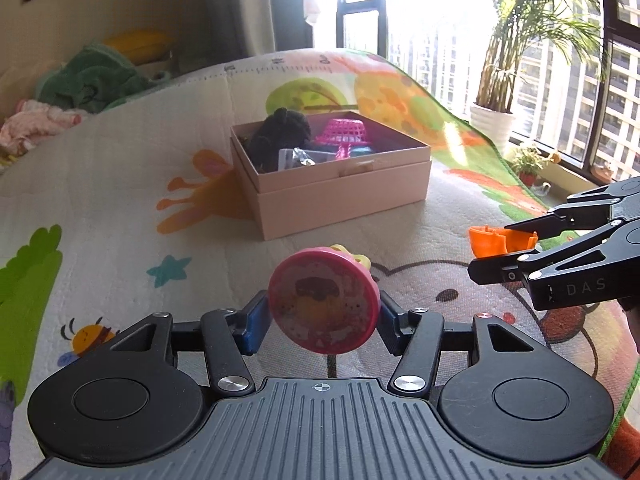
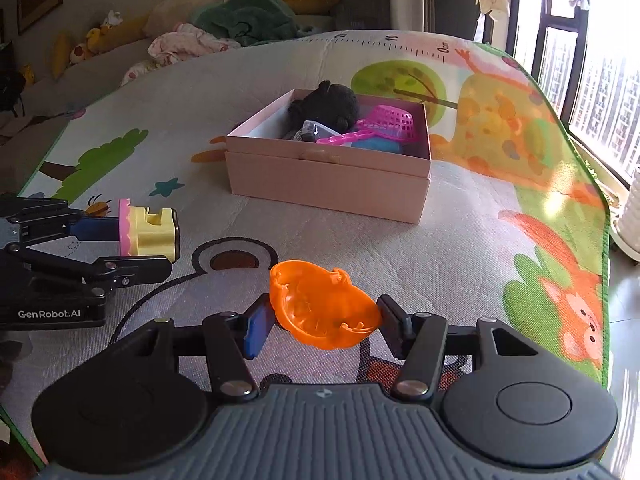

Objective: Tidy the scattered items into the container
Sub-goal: 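Carry the cupcake toy and orange cup over the box and release both inside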

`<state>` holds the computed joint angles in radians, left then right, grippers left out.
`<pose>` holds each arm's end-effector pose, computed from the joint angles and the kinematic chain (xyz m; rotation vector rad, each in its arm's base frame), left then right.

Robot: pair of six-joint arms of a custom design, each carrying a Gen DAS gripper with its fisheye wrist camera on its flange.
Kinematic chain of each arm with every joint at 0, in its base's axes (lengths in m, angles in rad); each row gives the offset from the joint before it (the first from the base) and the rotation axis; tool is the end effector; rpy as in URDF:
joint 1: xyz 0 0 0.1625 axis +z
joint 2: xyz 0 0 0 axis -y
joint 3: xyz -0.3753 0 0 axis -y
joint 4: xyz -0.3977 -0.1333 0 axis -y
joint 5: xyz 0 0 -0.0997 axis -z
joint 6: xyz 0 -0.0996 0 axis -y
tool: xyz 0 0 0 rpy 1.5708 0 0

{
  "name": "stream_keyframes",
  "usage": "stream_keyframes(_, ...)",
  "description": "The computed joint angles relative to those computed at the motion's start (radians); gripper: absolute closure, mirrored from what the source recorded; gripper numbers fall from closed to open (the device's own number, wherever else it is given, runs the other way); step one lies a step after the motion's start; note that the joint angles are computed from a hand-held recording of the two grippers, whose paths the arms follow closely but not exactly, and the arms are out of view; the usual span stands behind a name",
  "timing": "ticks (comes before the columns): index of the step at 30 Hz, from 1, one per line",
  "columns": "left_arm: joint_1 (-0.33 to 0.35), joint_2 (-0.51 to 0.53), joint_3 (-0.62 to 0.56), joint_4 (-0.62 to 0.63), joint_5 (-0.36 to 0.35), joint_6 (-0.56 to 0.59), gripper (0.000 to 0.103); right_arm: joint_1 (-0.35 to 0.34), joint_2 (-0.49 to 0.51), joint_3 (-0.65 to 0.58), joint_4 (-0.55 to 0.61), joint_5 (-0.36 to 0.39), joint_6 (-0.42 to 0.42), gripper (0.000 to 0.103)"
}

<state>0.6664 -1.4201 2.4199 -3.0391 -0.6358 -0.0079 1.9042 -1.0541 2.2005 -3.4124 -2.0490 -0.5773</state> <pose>-0.1722 -0.4070 0.1912 0.7479 2.1951 -1.0052 0.2405 -0.4272 0.1223 0.8913 -2.3167 0.8159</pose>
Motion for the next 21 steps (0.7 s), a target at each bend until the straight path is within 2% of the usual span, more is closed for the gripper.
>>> stream_keyframes(4, -0.008, 0.019, -0.032, -0.022, 0.004, 0.07, 0.043, 0.002, -0.023, 0.006, -0.012, 0.019, -0.021, 0.047)
stream_keyframes(9, 0.045, 0.135, -0.169, -0.17, -0.014, 0.277, 0.043, 0.006, -0.005, -0.063, -0.03, 0.042, -0.06, 0.047)
stream_keyframes(11, 0.087, 0.207, -0.256, -0.243, -0.034, 0.373, 0.043, 0.006, 0.031, -0.121, -0.055, 0.049, -0.091, 0.047)
stream_keyframes(13, 0.13, 0.262, -0.337, -0.26, -0.065, 0.413, 0.043, 0.001, 0.074, -0.185, -0.079, 0.056, -0.119, 0.047)
stream_keyframes(17, 0.201, 0.358, -0.479, -0.251, -0.107, 0.46, 0.043, -0.011, 0.173, -0.327, -0.093, 0.053, -0.149, 0.047)
stream_keyframes(21, 0.253, 0.415, -0.565, -0.229, -0.143, 0.476, 0.043, -0.024, 0.262, -0.439, -0.09, 0.038, -0.175, 0.047)
